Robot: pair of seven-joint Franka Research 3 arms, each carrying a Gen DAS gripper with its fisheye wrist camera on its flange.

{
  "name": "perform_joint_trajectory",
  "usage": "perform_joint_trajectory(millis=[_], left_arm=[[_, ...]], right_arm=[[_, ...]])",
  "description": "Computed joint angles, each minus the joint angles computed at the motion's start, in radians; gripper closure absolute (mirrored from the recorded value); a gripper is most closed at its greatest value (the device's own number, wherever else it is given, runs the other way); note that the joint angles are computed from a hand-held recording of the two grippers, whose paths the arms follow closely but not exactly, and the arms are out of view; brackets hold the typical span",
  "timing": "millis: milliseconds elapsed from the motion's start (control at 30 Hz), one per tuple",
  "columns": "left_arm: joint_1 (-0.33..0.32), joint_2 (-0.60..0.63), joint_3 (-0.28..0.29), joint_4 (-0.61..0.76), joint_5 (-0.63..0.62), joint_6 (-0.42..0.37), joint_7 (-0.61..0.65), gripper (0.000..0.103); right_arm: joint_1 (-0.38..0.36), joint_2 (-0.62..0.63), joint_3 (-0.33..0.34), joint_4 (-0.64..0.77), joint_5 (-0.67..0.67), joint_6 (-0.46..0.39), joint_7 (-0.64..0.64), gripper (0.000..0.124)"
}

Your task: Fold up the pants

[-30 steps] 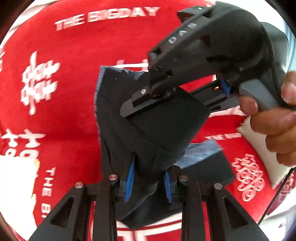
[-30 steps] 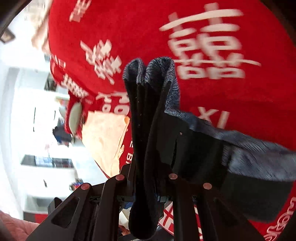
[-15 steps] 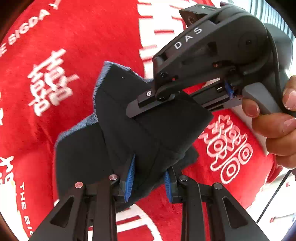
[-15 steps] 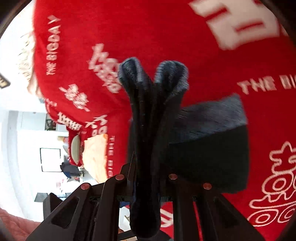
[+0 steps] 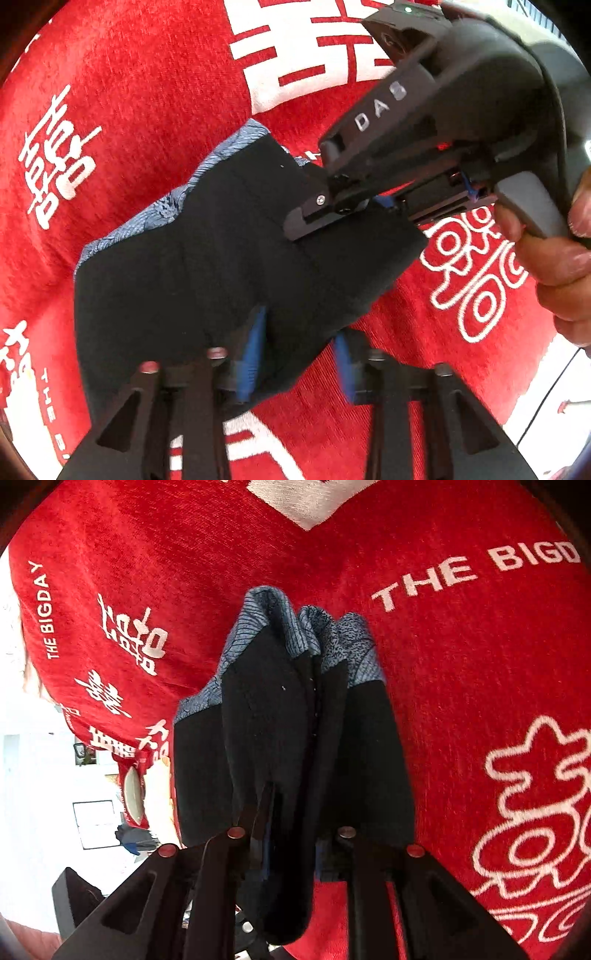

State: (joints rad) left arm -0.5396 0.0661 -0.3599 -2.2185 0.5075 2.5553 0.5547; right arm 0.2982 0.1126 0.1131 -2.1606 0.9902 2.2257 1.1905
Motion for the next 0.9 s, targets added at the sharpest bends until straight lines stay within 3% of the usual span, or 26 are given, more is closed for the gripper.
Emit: perform_joint_trajectory(millis=[33, 67, 133, 233, 433, 500, 533, 600, 767, 900], left_arm=[[0.005, -0.02, 0.001, -0.014, -0.022, 0.002, 0.011, 0.043], [0.01, -0.045, 0.002, -0.037, -0.041, 0.013, 0.019, 0.04], [0.022, -0.105, 0.006, -0.087, -0.07, 0.028, 0.031, 0.04], [0.054, -0.194, 0.006, -0.142, -0.016, 0.01, -0.041, 0.04], [0.167, -0.265, 0.025, -0.204, 0.078, -0.1, -0.198, 0.04], [0.193, -0.28, 0.034, -0.239, 0.094, -0.111, -0.236, 0.04], [0.201, -0.281, 0.044, -0.252, 0.081, -0.117, -0.232, 0.04], [0.206, -0.257, 0.066, -0.274, 0.015, -0.1, -0.203, 0.04], [0.198, -0.213, 0.066, -0.31, -0.07, 0.034, -0.189, 0.04], [0.193, -0.181, 0.047, -0.28, -0.036, 0.003, -0.225, 0.039]], right_arm=[[0.008, -0.015, -0.001, -0.007, -0.045, 0.022, 0.034, 0.094], [0.012, -0.034, -0.004, -0.02, -0.091, 0.044, 0.062, 0.088], [0.021, -0.064, -0.005, -0.032, -0.142, 0.085, 0.095, 0.087], [0.027, -0.085, -0.007, -0.012, -0.146, 0.13, 0.068, 0.087], [0.039, 0.079, 0.007, 0.172, -0.233, 0.158, 0.096, 0.087], [0.049, 0.136, 0.008, 0.225, -0.309, 0.146, 0.144, 0.094], [0.058, 0.153, 0.002, 0.243, -0.372, 0.132, 0.178, 0.114], [0.083, 0.177, -0.012, 0.262, -0.505, 0.125, 0.266, 0.115], [0.057, 0.168, 0.004, 0.235, -0.509, 0.117, 0.278, 0.115], [0.077, 0.116, -0.012, 0.185, -0.605, 0.131, 0.358, 0.115]])
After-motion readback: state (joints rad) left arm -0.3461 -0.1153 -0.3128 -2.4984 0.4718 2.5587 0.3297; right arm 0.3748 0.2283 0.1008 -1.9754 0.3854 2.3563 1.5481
